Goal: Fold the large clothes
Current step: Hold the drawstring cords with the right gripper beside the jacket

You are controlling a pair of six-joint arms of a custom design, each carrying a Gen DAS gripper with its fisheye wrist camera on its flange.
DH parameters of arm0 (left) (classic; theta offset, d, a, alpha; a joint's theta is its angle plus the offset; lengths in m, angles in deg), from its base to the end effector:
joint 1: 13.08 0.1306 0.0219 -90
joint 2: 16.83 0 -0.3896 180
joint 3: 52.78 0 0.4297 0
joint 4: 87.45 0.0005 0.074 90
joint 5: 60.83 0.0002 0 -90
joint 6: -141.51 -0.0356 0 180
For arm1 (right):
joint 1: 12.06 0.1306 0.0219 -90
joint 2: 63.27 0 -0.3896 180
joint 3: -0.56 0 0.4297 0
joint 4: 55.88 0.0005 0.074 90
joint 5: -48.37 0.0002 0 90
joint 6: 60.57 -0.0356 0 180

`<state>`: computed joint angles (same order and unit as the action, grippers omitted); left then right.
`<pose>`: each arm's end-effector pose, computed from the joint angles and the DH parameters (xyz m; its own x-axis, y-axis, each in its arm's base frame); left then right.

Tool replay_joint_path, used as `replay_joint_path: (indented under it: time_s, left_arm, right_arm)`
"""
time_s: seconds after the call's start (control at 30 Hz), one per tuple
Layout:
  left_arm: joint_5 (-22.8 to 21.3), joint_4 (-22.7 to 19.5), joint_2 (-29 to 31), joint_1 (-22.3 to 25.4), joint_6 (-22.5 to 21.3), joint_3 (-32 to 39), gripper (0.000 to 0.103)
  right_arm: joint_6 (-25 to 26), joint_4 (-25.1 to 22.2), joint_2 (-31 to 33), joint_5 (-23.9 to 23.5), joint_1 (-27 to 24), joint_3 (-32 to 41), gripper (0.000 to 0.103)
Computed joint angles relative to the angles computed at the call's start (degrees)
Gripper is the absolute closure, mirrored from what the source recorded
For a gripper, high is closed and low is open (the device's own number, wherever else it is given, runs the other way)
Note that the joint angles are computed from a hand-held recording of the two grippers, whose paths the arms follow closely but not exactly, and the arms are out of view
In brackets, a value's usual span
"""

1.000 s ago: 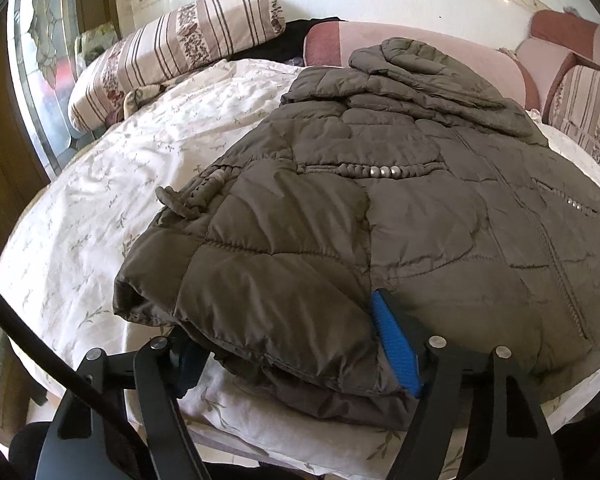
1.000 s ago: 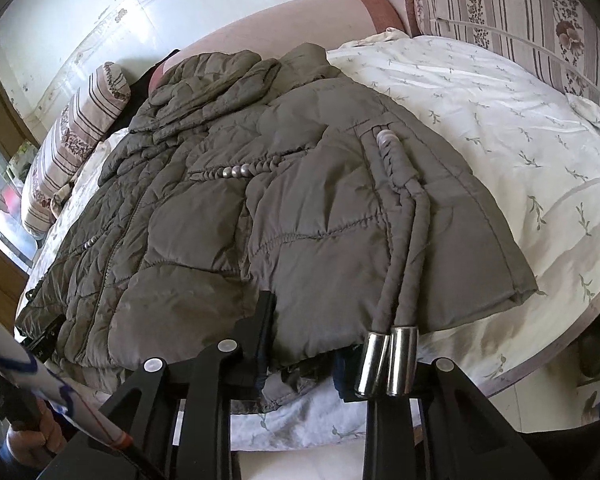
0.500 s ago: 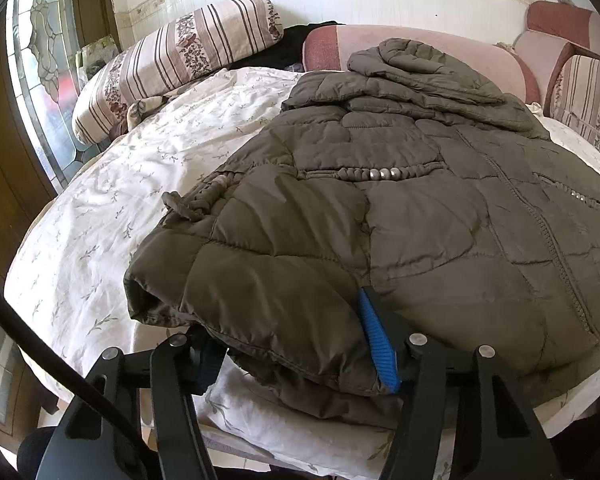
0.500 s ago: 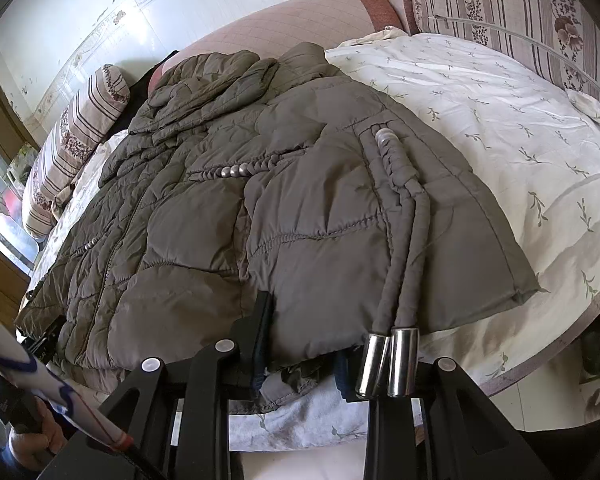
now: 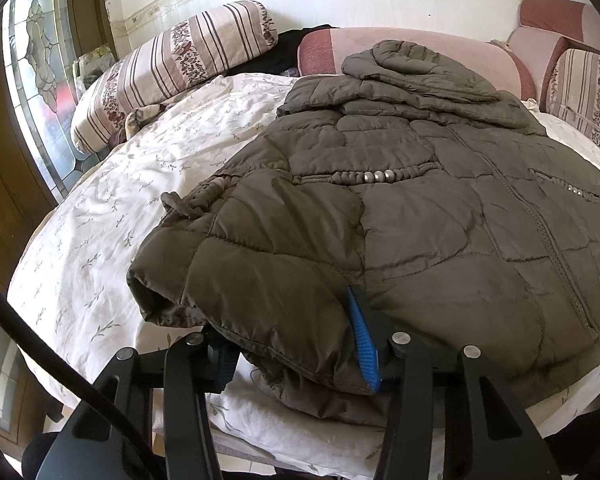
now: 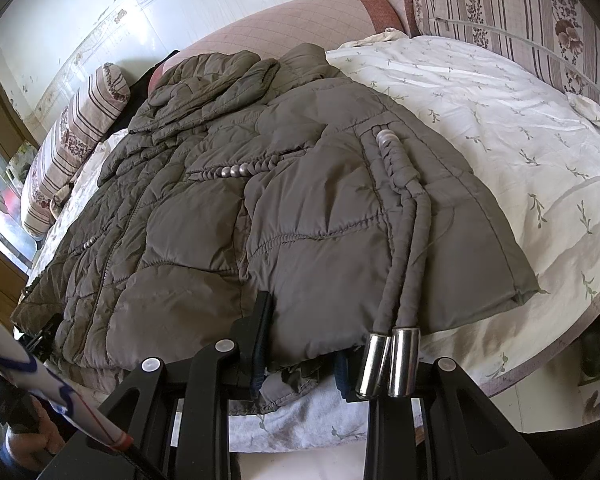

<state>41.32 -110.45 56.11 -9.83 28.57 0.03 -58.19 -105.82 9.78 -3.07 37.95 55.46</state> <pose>0.3901 0.0141 0.2806 -0.5904 0.3481 -0.7282 0.3562 0.9220 0.1519 0.2452 0.2570 0.2749 -0.4740 0.6506 -0.5933 0.5771 0.7385 0.3488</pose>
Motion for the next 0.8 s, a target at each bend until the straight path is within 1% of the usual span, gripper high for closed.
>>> replay_joint_path:
  time_s: [0.3, 0.37, 0.47, 0.53, 0.63, 0.7, 0.8]
  left_arm:
    - [-0.9, 0.7, -0.1, -0.3, -0.3, -0.3, 0.055]
    - [-0.8, 0.8, 0.1, -0.3, -0.2, -0.3, 0.055]
    - [-0.6, 0.8, 0.1, -0.3, 0.0, -0.4, 0.058]
    - [-0.4, 0.9, 0.0, -0.2, 0.1, -0.3, 0.059]
    - [0.1, 0.8, -0.2, 0.0, 0.3, -0.3, 0.062]
    - [0.7, 0.9, -0.5, 0.3, 0.4, -0.4, 0.066]
    - [1.5, 0.9, -0.8, 0.6, 0.4, -0.4, 0.067]
  right_arm:
    - [0.8, 0.3, 0.1, 0.2, 0.0, -0.1, 0.07]
    - [1.4, 0.0, 0.2, 0.2, -0.1, 0.1, 0.072]
    - [2.1, 0.8, -0.2, 0.6, -0.1, -0.2, 0.077]
    - [2.1, 0.6, -0.3, 1.8, 0.4, -0.1, 0.082]
    - [2.4, -0.5, 0.0, 4.0, 1.3, 0.6, 0.085]
    - [3.0, -1.5, 0.6, 5.0, 1.6, 1.3, 0.086]
    - [3.9, -2.1, 0.8, 6.1, 1.8, 1.7, 0.088]
